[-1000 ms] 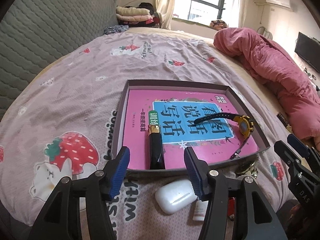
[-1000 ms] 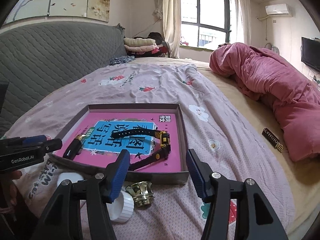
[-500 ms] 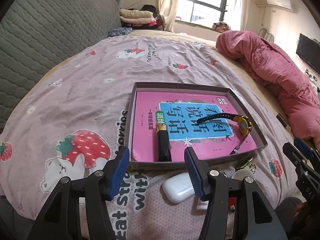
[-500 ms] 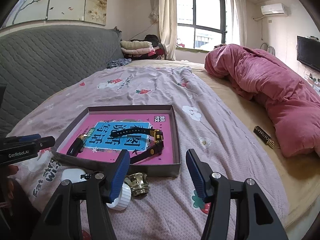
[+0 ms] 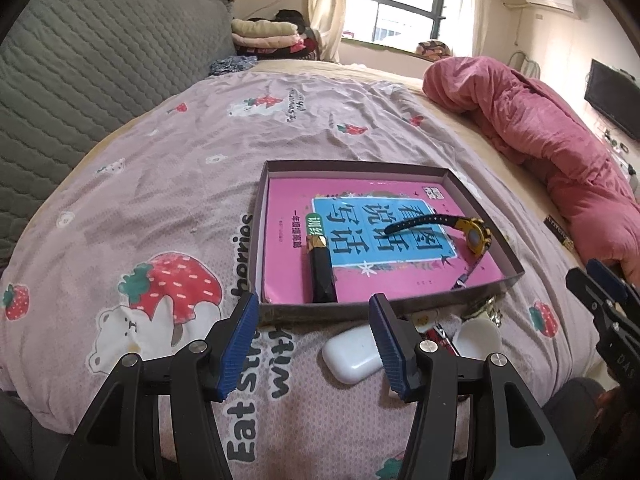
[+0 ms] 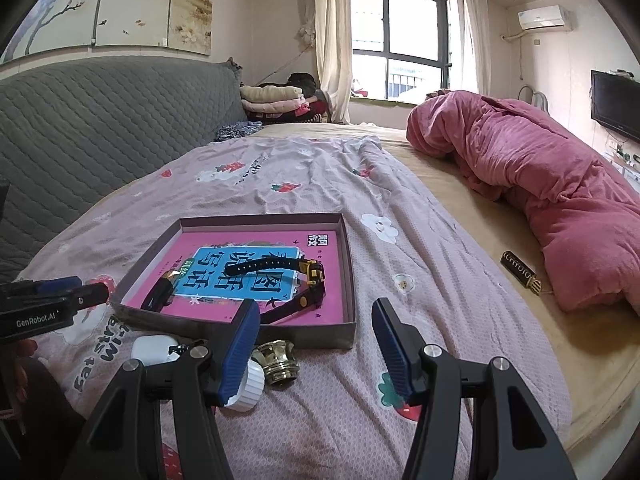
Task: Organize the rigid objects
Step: 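Open the left gripper to release the lipstick in the tray and withdraw both tools, then move the left gripper toward the white pill bottle while the right gripper approaches the white cap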
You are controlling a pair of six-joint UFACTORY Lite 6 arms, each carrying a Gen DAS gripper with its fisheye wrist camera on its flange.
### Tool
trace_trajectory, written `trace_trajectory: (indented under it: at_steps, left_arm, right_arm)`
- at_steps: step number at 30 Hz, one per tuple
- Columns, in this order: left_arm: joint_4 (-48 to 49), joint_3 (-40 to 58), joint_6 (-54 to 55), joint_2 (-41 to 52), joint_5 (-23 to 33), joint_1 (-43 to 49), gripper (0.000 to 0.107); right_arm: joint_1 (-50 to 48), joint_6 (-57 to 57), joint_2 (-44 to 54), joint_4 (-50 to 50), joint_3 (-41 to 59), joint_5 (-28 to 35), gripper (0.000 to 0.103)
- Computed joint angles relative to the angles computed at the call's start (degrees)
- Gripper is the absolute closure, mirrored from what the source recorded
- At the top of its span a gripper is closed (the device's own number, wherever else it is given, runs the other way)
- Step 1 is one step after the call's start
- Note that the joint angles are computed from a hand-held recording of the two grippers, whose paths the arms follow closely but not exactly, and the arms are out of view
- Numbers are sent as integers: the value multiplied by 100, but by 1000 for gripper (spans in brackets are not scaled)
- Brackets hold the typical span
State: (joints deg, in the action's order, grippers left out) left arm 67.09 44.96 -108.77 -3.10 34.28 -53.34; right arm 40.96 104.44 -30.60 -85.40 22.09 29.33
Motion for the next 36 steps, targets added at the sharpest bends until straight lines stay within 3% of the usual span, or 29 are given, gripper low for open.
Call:
trace_trajectory:
  at_steps: [29, 36]
  left_arm:
    - [-371, 53, 274, 156, -93, -613, 49]
    - [-457, 159, 383, 355, -193, -739, 49]
  right_arm:
    - [520, -678, -318, 906, -125, 157, 45]
    - [397, -943, -186, 1224, -125, -222, 45]
